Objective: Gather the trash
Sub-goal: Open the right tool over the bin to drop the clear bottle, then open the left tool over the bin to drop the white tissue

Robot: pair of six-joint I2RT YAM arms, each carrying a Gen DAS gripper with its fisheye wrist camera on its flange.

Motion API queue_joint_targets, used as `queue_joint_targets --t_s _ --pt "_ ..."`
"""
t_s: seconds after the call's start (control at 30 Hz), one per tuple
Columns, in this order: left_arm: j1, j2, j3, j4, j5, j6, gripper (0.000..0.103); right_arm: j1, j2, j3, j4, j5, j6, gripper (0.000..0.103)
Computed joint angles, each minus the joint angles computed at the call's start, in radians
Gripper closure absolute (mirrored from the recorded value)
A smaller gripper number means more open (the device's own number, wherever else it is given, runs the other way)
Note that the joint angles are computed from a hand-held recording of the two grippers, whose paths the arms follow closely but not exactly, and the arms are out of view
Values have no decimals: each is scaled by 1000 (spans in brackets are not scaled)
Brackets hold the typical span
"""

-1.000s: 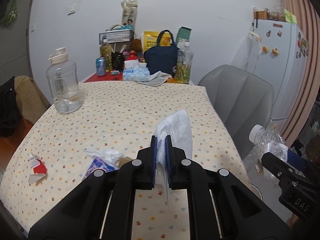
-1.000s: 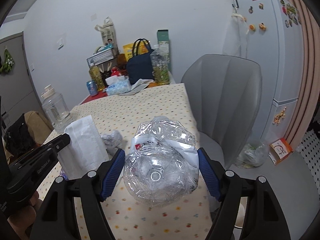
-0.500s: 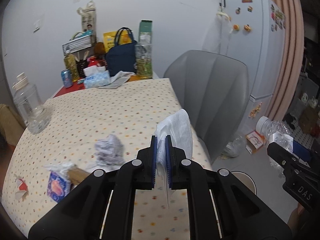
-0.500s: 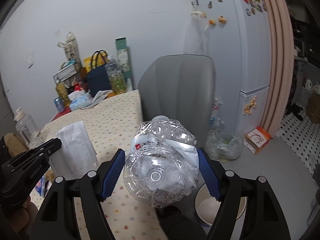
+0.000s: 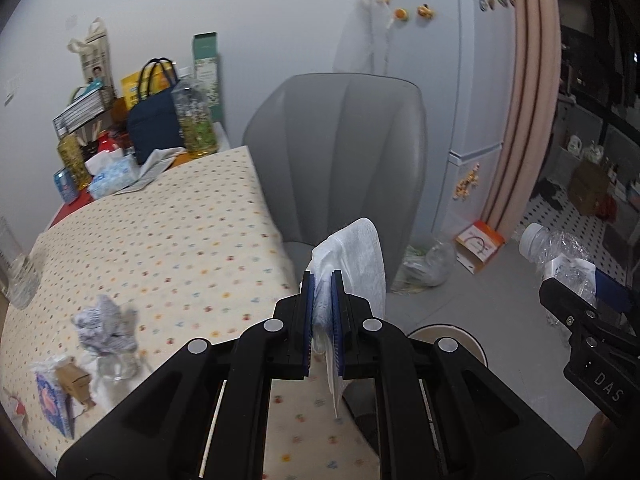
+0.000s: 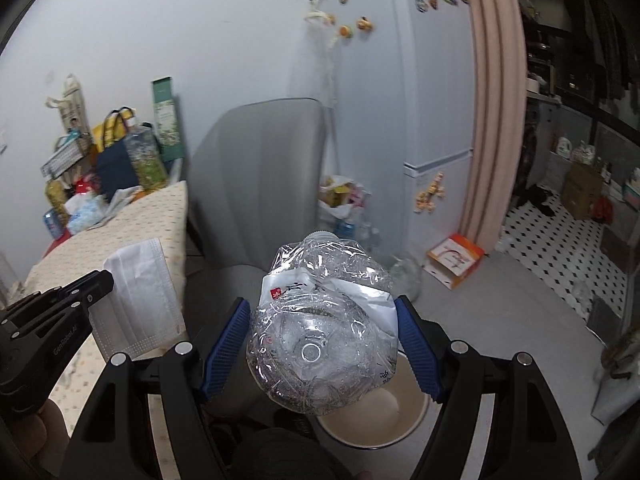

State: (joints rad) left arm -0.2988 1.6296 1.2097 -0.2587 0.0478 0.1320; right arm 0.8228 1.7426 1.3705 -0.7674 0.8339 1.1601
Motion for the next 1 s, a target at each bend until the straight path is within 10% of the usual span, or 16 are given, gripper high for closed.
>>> queue_joint_targets --t_s 0.5,0.63,1.0 --pt "-148 195 138 -32 -67 -21 94 -168 -33 -233 235 -146 -88 30" --pt "-180 231 170 -48 -73 -28 94 -206 -49 -279 254 -169 -72 16" --pt "-294 307 216 -75 -55 -38 94 -198 -246 -435 30 -92 123 11"
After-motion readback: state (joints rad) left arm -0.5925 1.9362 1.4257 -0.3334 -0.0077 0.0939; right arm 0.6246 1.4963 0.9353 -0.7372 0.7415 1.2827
